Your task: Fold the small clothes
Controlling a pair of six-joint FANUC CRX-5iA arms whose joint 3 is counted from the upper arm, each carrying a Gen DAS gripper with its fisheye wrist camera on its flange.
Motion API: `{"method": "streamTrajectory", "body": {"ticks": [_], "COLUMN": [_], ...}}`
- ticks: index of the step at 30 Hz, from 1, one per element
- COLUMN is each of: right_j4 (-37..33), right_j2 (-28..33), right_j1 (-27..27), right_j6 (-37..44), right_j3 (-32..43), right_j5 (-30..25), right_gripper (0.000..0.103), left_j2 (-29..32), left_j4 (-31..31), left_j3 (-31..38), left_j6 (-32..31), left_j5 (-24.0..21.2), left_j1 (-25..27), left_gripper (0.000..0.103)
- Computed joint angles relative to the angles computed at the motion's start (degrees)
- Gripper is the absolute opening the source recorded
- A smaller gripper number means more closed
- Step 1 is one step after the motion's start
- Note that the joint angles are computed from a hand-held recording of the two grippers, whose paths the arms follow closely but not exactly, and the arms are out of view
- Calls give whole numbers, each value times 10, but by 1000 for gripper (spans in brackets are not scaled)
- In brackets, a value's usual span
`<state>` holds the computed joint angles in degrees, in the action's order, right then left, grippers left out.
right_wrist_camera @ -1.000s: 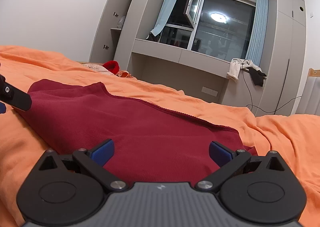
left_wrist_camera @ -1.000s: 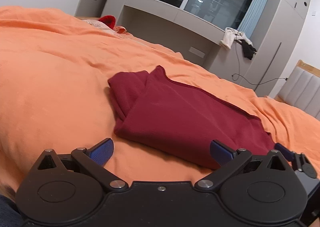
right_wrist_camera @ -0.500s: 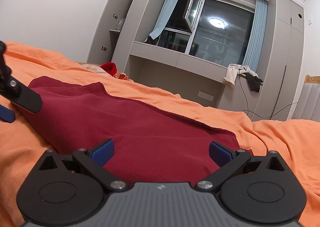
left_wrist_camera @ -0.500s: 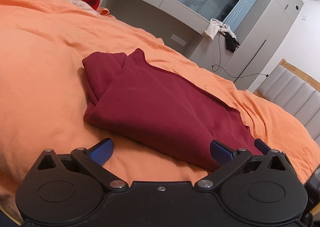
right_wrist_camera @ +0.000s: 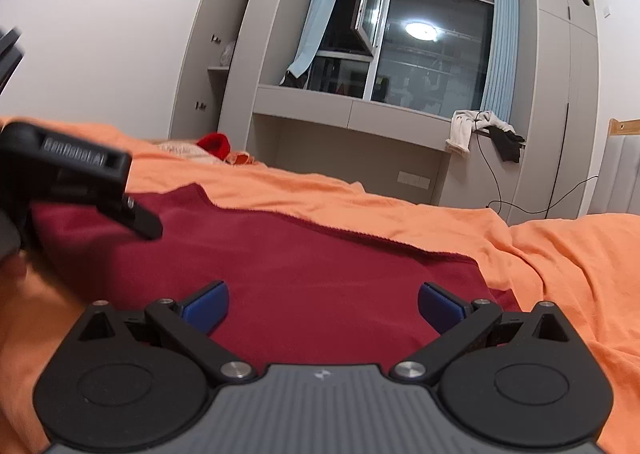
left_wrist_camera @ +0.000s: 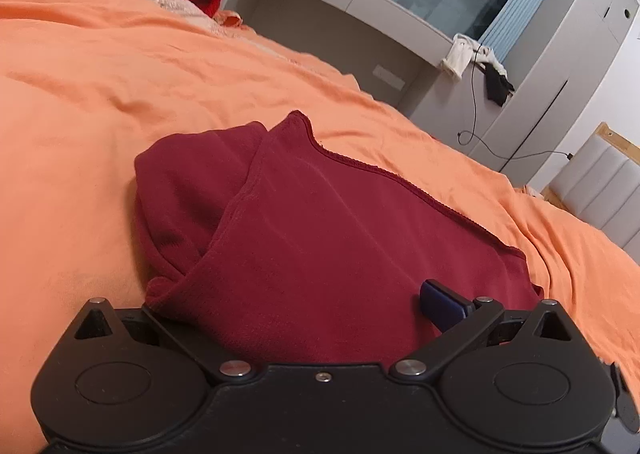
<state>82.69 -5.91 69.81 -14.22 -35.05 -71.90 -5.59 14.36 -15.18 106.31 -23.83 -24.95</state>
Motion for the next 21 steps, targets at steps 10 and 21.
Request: {"method": "streamTrajectory", "body": {"ticks": [10, 21], "right_j4": [-23, -19], "right_j2": [6, 0], "right_j1": [-9, -13], "right_j6": [1, -19], "right_j3": [7, -1], "right_j5": [23, 33], "right_gripper": [103, 103], "left_j2": [-7, -8], "left_j4": [-113, -116], "left_j3": [20, 19], "left_j6": [61, 62], "left_j5": [-15, -15], "left_j1": [-24, -25], "left_gripper": [102, 102]}}
